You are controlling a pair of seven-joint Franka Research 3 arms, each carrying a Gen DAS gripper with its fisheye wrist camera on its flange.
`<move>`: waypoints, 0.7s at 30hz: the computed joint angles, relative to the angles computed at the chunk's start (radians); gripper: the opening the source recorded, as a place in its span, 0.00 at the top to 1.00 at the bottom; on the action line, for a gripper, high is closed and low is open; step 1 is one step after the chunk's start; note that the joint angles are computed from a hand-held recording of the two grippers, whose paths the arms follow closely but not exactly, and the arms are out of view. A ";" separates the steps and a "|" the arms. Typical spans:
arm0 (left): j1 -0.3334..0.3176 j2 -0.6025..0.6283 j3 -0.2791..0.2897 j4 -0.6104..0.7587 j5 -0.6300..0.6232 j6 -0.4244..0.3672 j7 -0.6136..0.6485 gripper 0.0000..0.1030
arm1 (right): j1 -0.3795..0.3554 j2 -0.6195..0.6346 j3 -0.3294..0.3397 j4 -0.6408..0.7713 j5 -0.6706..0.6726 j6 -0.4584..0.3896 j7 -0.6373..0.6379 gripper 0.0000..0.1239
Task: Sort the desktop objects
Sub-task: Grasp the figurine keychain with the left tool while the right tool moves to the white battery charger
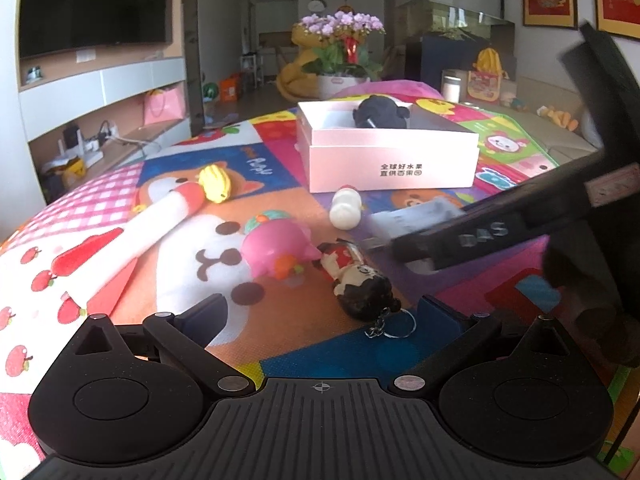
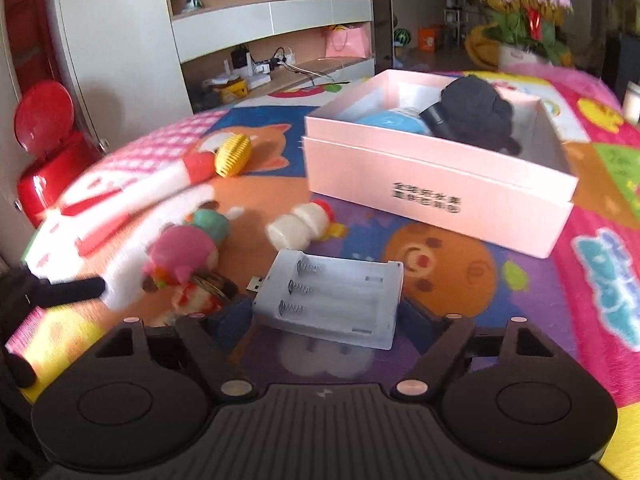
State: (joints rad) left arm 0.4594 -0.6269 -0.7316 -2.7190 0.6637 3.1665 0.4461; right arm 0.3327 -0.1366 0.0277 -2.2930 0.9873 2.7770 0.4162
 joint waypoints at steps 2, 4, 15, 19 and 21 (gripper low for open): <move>-0.004 0.000 0.001 0.001 0.000 -0.008 -0.001 0.00 | -0.008 -0.017 -0.011 -0.020 0.005 0.020 -0.023 0.35; -0.010 0.005 0.005 0.005 0.003 -0.020 -0.003 0.00 | -0.018 -0.034 -0.020 -0.043 0.003 0.049 -0.029 0.35; -0.062 0.054 0.046 0.052 0.099 -0.091 -0.063 0.00 | -0.033 -0.045 -0.073 -0.077 0.141 0.136 -0.070 0.21; -0.078 0.119 0.071 0.081 0.108 -0.018 -0.069 0.04 | -0.048 -0.041 -0.071 -0.071 0.144 0.114 -0.040 0.21; -0.045 0.136 0.020 0.122 0.134 -0.068 -0.064 0.35 | -0.052 -0.043 -0.073 -0.071 0.167 0.110 -0.043 0.19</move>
